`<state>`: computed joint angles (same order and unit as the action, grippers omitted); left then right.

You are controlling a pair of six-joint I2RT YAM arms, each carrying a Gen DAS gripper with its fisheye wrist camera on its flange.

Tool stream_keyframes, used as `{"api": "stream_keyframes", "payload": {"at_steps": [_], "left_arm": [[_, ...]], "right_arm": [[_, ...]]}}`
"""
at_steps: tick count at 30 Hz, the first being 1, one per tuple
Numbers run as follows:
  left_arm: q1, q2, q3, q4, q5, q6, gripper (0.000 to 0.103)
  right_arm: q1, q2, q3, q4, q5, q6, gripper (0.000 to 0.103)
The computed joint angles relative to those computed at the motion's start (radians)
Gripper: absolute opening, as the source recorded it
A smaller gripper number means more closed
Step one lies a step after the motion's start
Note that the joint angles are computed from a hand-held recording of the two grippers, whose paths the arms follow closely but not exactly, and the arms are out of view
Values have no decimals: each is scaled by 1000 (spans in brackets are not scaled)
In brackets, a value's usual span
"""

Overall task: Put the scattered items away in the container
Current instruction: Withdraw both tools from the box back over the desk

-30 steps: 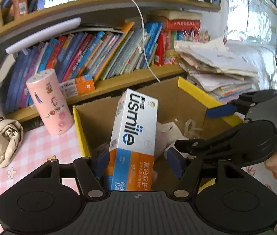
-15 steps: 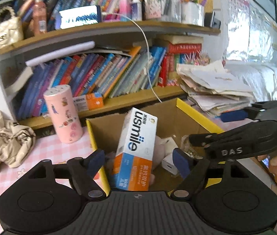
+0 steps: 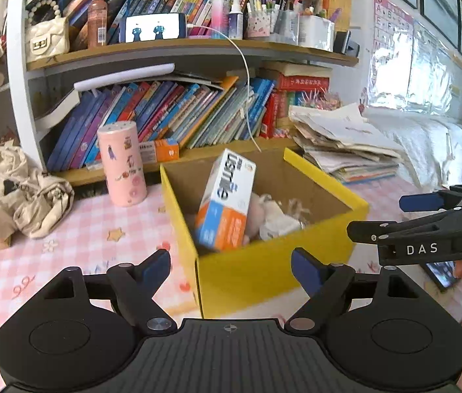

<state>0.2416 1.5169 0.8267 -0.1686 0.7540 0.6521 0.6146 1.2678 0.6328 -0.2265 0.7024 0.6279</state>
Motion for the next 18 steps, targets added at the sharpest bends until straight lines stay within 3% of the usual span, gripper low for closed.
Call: {"api": "stream_keyframes", "payload": {"at_steps": [10, 18], "left_arm": [[187, -39, -37, -169, 67, 197, 84], [324, -42, -42, -252, 97, 314, 90]], "right_arm": [[295, 80, 84, -282, 156, 383, 95], [446, 215, 200, -399, 201, 546, 100]]}}
